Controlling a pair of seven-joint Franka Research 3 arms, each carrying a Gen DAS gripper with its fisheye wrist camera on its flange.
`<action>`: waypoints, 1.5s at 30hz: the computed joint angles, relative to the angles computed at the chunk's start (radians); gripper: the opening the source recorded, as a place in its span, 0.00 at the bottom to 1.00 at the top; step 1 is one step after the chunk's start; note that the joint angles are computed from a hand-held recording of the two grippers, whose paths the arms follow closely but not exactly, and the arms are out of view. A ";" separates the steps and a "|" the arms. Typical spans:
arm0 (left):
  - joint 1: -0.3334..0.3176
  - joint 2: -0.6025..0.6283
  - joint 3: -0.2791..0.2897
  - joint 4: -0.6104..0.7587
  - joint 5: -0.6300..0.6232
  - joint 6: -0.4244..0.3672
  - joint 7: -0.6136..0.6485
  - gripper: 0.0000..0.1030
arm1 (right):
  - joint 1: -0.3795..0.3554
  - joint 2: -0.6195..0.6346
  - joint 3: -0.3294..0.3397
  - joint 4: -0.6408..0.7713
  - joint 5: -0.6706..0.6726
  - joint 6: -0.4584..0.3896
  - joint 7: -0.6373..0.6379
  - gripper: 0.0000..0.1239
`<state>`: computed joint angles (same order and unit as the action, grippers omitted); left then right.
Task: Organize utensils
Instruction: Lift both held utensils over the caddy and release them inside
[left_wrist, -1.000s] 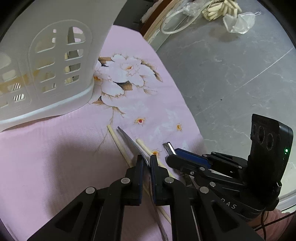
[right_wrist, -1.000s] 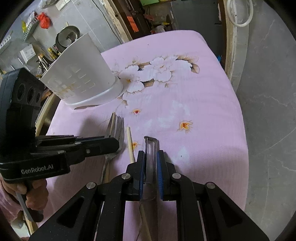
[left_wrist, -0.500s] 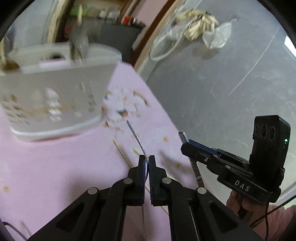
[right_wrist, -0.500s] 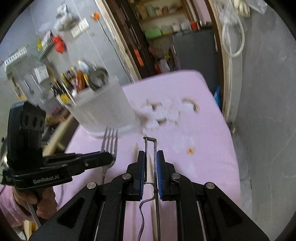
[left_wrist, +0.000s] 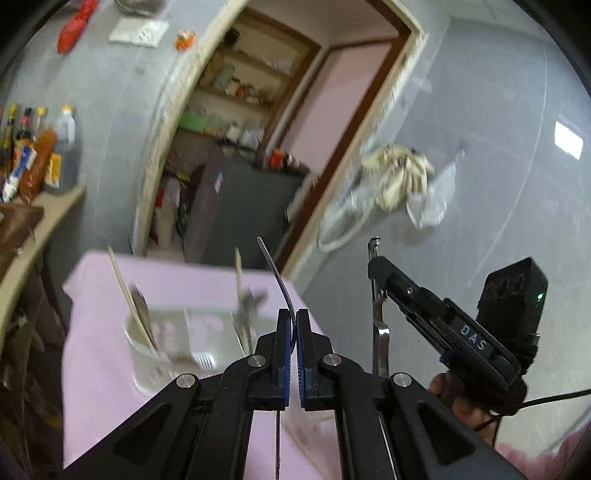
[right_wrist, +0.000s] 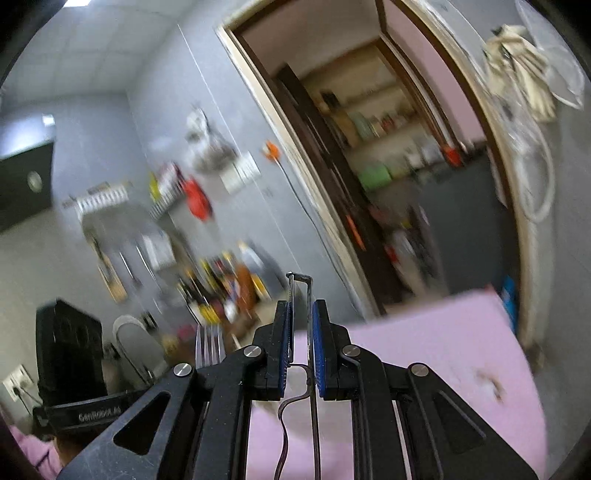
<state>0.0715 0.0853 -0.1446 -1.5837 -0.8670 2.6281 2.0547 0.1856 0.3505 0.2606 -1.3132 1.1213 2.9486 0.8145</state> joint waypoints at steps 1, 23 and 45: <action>0.004 0.005 0.002 0.015 -0.012 0.010 0.004 0.03 | -0.017 0.049 0.041 0.069 -0.040 0.016 0.023 0.09; 0.160 0.269 -0.194 0.230 0.127 0.294 -0.035 0.03 | 0.230 0.427 -0.261 0.484 -0.640 0.146 0.624 0.09; 0.197 0.233 -0.268 0.120 0.116 0.373 0.085 0.03 | 0.171 0.352 -0.154 0.303 -0.789 0.256 0.671 0.09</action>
